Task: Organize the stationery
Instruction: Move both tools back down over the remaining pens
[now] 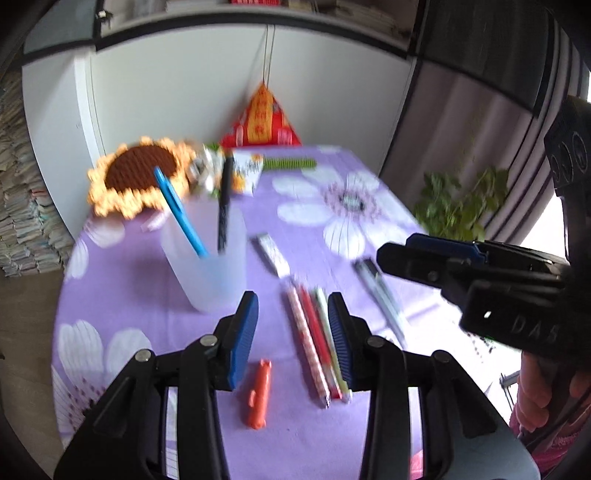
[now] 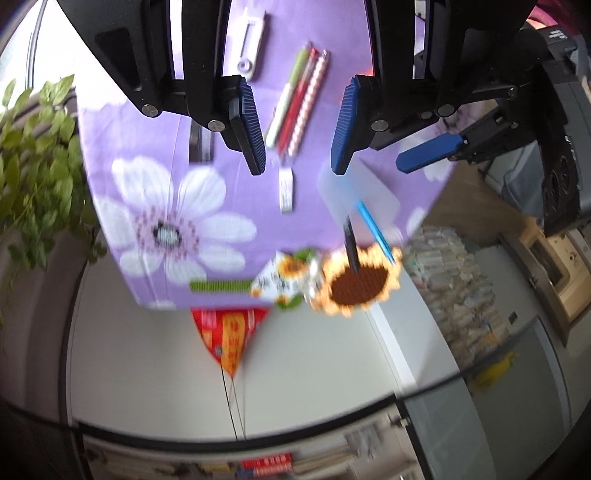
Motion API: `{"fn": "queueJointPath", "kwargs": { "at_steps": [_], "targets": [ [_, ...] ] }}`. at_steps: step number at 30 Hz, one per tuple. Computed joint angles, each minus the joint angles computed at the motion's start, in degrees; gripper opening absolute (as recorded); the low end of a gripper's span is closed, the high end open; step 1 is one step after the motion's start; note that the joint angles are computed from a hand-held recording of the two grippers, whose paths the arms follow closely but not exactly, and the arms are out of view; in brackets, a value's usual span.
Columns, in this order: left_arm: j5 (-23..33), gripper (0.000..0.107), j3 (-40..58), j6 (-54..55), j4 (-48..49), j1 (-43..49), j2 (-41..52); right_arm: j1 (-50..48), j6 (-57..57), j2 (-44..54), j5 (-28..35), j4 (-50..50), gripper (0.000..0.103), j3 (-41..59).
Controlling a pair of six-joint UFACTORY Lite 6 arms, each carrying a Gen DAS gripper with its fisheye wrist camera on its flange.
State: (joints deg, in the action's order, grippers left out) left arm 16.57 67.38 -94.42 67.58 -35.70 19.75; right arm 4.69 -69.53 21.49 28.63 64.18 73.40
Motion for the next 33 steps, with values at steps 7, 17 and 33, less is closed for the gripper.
{"fn": "queueJointPath", "kwargs": {
  "at_steps": [7, 17, 33],
  "targets": [
    [-1.37, 0.032, 4.8, 10.54, -10.96, 0.59, 7.93, -1.46, 1.54, 7.09, -1.56, -1.82, 0.037, 0.07],
    [-1.25, 0.03, 11.41, 22.08, -21.72, 0.76, 14.17, -2.45, 0.59, 10.11, -4.14, -3.03, 0.037, 1.68],
    [-1.9, 0.021, 17.17, 35.02, -35.35, 3.33, 20.55, -2.37, 8.65, 22.71, -3.84, -12.05, 0.037, 13.83]
  ]
}}
